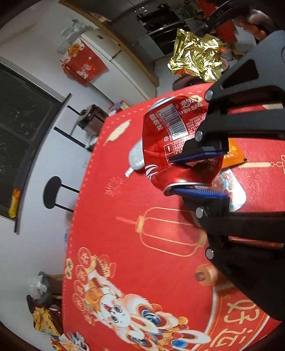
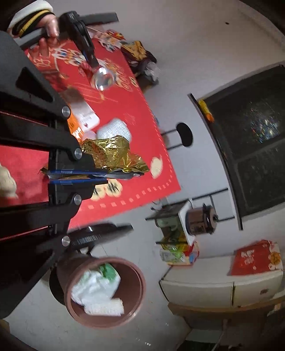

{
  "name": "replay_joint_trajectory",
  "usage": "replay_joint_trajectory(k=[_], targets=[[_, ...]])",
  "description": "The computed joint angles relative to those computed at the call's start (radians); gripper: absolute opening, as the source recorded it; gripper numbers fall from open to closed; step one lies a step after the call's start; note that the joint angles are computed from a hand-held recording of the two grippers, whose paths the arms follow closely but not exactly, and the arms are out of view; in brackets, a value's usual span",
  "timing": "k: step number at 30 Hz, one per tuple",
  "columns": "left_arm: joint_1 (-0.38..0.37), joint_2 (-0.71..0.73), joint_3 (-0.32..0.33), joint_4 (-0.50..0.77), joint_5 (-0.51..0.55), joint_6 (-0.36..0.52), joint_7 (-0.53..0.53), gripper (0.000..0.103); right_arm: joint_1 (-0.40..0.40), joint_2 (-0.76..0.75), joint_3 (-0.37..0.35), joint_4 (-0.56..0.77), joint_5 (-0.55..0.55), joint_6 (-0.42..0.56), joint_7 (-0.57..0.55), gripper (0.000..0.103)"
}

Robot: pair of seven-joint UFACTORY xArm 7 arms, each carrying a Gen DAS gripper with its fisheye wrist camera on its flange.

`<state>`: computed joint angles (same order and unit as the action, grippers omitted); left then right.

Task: Collect trash
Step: 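Carry the foil and red can over the brown bin and open both tools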

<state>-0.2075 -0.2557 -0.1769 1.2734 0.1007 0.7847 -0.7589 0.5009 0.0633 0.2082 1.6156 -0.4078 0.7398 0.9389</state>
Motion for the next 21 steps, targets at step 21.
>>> replay_joint_trajectory(k=[21], targets=[[-0.077, 0.135, -0.053, 0.256, 0.115, 0.052, -0.129, 0.026, -0.262, -0.135, -0.058, -0.147, -0.045, 0.071, 0.020, 0.005]])
